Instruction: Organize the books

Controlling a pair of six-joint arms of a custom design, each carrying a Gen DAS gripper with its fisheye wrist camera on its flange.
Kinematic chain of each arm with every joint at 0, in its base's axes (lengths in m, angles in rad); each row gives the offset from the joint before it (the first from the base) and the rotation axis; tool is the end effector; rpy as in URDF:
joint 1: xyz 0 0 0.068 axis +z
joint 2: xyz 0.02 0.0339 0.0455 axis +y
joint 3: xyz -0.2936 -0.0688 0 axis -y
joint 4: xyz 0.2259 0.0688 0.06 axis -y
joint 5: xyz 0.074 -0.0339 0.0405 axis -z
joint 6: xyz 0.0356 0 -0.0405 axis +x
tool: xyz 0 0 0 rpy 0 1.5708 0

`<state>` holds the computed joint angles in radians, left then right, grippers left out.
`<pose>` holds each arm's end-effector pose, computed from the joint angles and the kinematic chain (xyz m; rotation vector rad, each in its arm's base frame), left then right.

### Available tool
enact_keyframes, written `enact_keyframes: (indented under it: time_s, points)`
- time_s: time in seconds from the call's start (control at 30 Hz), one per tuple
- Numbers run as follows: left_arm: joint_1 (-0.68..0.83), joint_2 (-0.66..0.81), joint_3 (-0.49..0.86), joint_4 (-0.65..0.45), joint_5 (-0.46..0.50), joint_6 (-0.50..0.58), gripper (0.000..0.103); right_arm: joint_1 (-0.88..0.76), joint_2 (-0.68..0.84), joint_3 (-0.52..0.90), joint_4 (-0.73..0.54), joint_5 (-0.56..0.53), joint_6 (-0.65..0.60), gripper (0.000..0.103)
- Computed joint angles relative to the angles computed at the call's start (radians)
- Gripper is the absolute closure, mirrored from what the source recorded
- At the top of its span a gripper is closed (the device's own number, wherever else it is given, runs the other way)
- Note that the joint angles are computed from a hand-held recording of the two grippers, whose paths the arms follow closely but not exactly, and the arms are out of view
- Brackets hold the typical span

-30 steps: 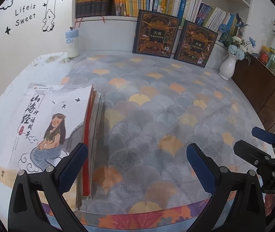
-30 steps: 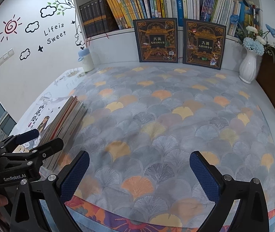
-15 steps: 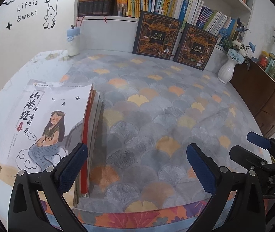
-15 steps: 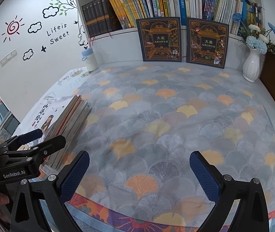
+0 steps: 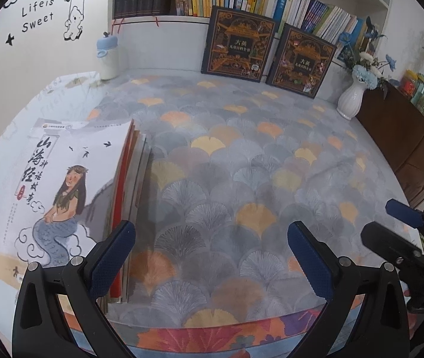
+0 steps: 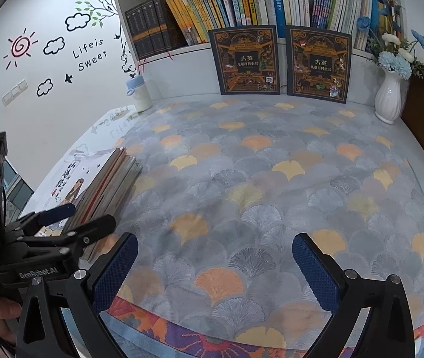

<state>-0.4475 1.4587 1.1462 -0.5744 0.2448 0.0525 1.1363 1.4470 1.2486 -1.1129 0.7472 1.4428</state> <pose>0.2569 -0.1329 0.3088 0.7180 2.3736 -0.4719 0.1241 0.2100 0.3224 0.4788 2.3102 0.0390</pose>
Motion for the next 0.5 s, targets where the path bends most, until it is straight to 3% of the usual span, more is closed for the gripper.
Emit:
enact_keyframes:
  time_s: [0.3, 0.5]
  points:
    - [-0.054, -0.006, -0.019, 0.037, -0.053, -0.009, 0.001, -0.011, -0.03, -0.042, 0.017, -0.01, 0.009, 0.0]
    - [-0.091, 0.016, -0.029, 0.065, -0.003, -0.018, 0.001, 0.001, -0.04, -0.065, -0.044, -0.001, 0.087, 0.0]
